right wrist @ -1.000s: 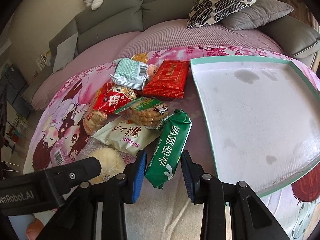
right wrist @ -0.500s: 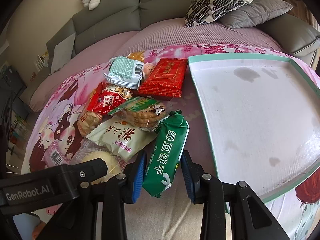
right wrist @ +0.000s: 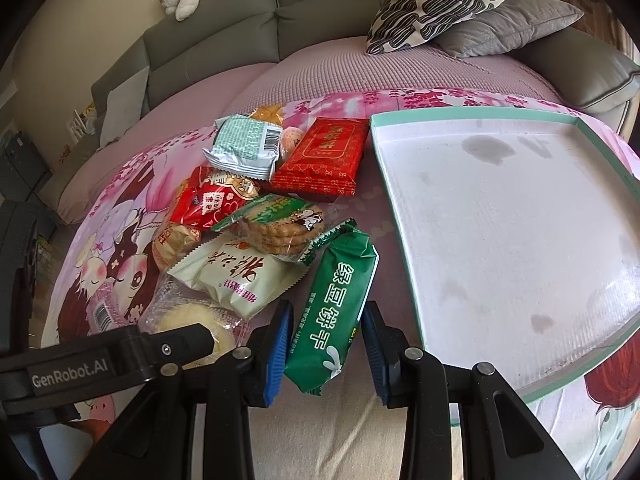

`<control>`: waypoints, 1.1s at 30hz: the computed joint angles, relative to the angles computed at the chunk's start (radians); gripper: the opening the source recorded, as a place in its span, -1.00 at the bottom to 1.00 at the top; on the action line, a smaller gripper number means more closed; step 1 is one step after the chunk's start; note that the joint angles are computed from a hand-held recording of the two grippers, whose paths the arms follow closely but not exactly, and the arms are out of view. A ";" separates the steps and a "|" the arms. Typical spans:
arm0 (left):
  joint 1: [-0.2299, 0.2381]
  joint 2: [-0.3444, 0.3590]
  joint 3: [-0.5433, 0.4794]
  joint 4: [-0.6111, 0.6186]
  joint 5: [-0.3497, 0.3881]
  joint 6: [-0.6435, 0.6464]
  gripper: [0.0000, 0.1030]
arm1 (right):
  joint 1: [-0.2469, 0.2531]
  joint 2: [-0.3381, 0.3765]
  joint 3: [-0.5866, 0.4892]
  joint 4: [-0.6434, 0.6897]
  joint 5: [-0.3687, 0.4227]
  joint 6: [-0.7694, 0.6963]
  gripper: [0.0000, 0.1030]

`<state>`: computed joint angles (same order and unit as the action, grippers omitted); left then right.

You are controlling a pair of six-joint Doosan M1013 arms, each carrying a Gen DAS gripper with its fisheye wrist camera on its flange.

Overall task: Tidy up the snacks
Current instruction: 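Lift the green packet with the right tool while the left tool approaches the bun bag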

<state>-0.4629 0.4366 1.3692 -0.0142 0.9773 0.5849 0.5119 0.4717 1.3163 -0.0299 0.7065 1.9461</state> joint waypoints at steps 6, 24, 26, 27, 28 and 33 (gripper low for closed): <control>-0.017 0.006 -0.004 0.024 -0.002 -0.030 0.99 | 0.001 -0.001 0.000 -0.013 0.002 0.006 -0.27; -0.015 -0.021 0.008 -0.033 -0.050 -0.016 0.49 | 0.005 -0.002 0.002 -0.020 -0.006 -0.008 -0.45; -0.013 -0.025 0.015 -0.033 -0.058 -0.019 0.46 | 0.005 -0.002 0.002 -0.021 -0.005 -0.007 -0.45; -0.011 -0.033 0.026 -0.036 -0.070 -0.015 0.43 | 0.005 -0.002 0.002 -0.023 -0.004 -0.006 -0.45; -0.010 -0.039 0.034 -0.039 -0.081 -0.012 0.38 | 0.005 -0.002 0.002 -0.025 -0.004 -0.005 -0.46; 0.001 -0.060 0.059 -0.069 -0.115 -0.009 0.30 | 0.007 -0.004 0.002 -0.033 0.000 -0.005 -0.46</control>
